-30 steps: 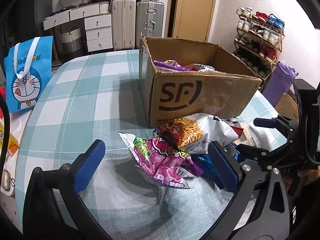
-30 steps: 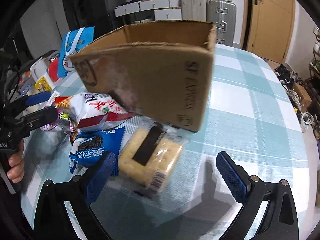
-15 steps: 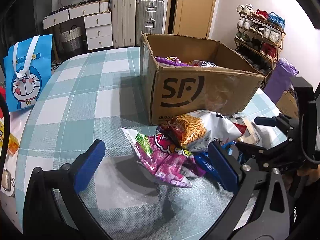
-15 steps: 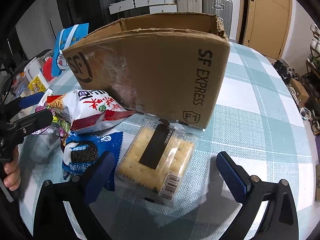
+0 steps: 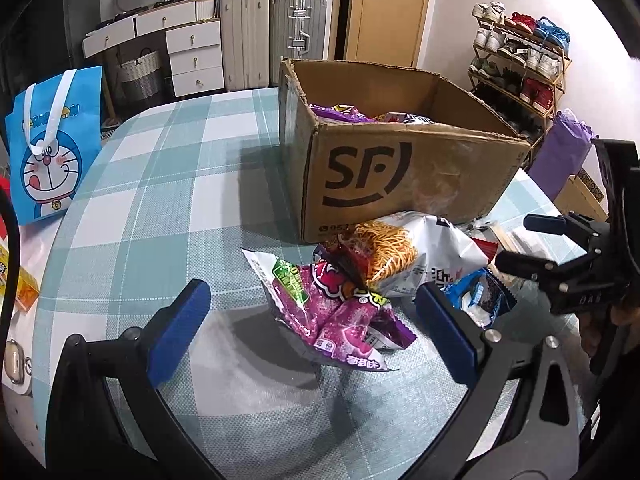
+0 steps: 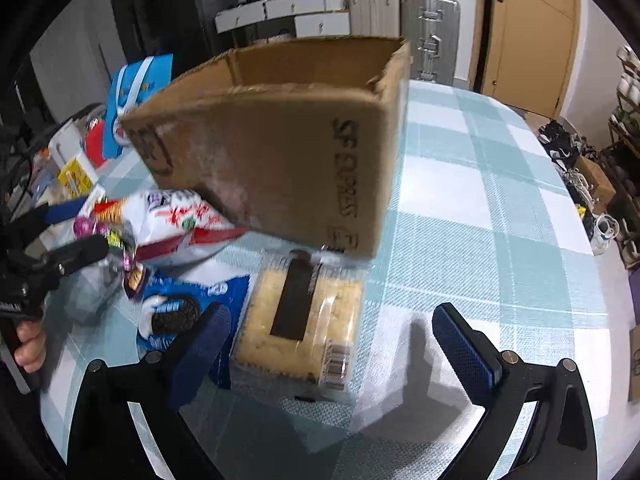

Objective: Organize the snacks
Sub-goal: 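Grasp the cracker pack with the right gripper while the left grasps the pink candy bag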

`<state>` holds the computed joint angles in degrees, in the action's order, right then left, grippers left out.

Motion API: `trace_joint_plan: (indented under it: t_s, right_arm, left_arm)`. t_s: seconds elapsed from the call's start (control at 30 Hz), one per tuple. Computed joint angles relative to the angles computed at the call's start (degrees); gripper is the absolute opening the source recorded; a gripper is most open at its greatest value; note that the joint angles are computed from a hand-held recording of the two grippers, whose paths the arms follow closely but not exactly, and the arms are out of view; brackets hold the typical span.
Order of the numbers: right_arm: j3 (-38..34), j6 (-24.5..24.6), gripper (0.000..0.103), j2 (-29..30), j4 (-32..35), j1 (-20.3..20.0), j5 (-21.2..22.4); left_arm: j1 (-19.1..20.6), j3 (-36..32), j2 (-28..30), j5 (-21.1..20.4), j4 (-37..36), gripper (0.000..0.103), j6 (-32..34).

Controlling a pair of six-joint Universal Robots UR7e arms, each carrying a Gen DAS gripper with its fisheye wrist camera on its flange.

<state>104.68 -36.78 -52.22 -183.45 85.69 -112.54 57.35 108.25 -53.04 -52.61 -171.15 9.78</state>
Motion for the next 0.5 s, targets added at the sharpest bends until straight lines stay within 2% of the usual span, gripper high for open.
trace_joint_plan:
  t_s: [0.13,0.2,0.5]
  right_arm:
    - [-0.4,0.2,0.103,0.5,-2.4,-0.1,-2.0]
    - [-0.6,0.1,0.103,0.7,-1.3,0.0,-2.0]
    - [0.3,-2.6,0.103,2.3,-4.0,0.7,-4.6]
  left_arm:
    - [0.1,-0.1,0.0,0.0,0.2,0.102,-0.2]
    - [0.1,-0.1,0.0,0.1,0.2,0.102,-0.2]
    - [0.2,0.0,0.0,-0.1,0.4,0.102,-0.1]
